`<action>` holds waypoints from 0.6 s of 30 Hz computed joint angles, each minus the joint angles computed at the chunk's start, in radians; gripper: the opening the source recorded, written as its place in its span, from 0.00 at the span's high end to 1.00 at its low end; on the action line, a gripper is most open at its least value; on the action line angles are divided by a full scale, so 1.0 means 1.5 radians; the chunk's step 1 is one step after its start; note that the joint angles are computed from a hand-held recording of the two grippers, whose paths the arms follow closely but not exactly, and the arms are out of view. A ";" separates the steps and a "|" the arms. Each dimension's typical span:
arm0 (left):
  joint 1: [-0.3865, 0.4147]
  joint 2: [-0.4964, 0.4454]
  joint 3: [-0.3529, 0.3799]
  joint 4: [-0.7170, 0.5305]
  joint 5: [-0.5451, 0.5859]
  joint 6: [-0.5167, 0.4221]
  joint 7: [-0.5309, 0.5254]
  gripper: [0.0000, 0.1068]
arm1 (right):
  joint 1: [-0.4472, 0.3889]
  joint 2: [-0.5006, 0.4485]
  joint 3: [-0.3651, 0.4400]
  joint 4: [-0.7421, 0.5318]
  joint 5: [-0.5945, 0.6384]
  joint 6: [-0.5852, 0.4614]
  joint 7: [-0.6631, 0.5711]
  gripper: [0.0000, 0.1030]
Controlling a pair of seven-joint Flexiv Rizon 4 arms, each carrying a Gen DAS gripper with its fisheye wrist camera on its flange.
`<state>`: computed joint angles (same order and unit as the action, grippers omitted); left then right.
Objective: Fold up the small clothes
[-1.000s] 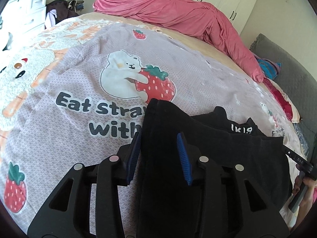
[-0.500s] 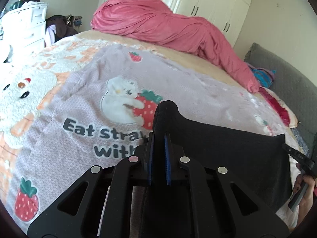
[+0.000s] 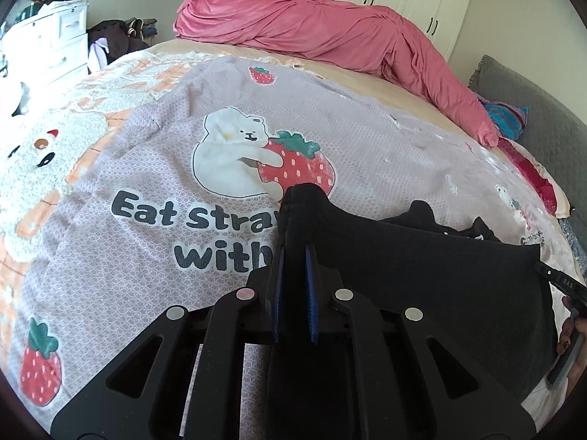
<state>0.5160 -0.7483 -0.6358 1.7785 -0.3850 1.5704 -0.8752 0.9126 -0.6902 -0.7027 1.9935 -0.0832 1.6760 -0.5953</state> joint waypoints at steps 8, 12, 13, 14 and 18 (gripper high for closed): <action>-0.025 0.016 0.036 0.003 -0.004 0.002 -0.014 0.85 | 0.066 -0.007 -0.072 0.024 -0.012 -0.034 0.031 0.70; -0.008 0.029 0.016 0.026 0.006 0.029 -0.016 0.73 | 0.121 -0.010 -0.127 0.055 -0.008 -0.020 0.030 0.64; 0.006 0.032 -0.001 0.035 0.012 0.040 -0.017 0.70 | 0.143 -0.012 -0.148 0.067 -0.003 -0.010 0.024 0.62; 0.016 0.035 -0.013 0.043 0.020 0.050 -0.021 0.67 | 0.161 -0.015 -0.165 0.073 0.005 -0.007 0.017 0.62; 0.054 0.049 -0.056 0.073 0.066 0.076 -0.039 0.59 | 0.223 -0.018 -0.212 0.100 0.037 0.012 -0.025 0.57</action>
